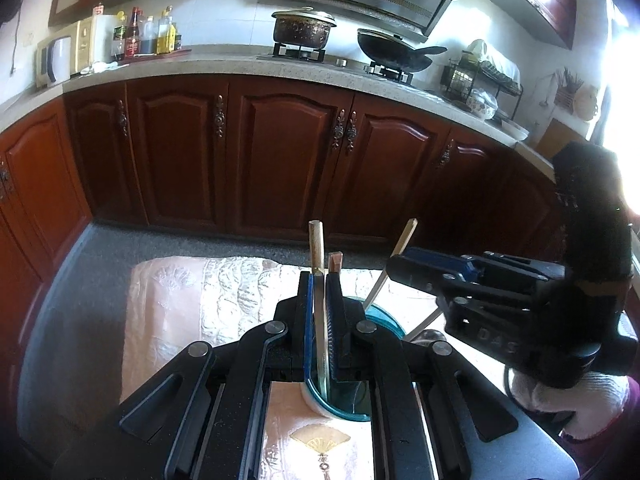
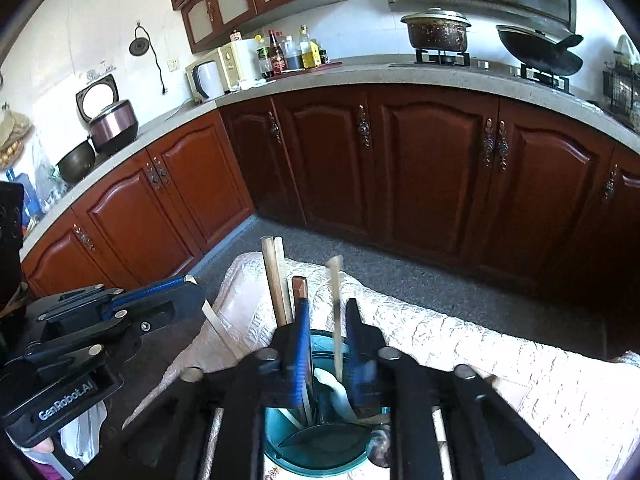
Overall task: Organize utensils
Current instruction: 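Open the right tool to release its chopstick while the left tool releases its chopstick, then move both open tools down to the loose chopstick and gold fork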
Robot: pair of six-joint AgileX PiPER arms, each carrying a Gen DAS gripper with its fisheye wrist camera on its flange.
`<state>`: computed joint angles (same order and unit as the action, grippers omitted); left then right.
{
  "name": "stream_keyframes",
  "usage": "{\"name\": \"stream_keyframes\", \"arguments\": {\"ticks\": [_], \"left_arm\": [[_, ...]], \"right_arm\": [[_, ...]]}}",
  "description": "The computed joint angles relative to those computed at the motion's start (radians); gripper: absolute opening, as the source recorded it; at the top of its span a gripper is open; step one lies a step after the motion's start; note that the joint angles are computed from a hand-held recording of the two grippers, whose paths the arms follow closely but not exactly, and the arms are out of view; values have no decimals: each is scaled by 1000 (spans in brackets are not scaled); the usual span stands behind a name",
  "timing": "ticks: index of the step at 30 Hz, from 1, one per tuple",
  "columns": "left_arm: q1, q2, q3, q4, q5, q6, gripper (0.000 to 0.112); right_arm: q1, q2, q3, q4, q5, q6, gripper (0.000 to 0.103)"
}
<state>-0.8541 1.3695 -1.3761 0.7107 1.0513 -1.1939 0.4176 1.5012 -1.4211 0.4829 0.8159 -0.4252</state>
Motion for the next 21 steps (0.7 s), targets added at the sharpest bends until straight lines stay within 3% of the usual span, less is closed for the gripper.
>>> {"name": "stream_keyframes", "arguments": {"ticks": [3, 7, 9, 21], "left_arm": [[-2, -2, 3, -1, 6, -5, 21], [-23, -10, 5, 8, 22, -26, 26], [-36, -15, 8, 19, 30, -38, 35], [-175, -19, 25, 98, 135, -135, 42]], "right_arm": [[-12, -17, 13, 16, 13, -6, 23], [-15, -36, 26, 4, 18, -1, 23], [-22, -50, 38, 8, 21, 0, 23], [-74, -184, 111, 68, 66, -53, 25]]}}
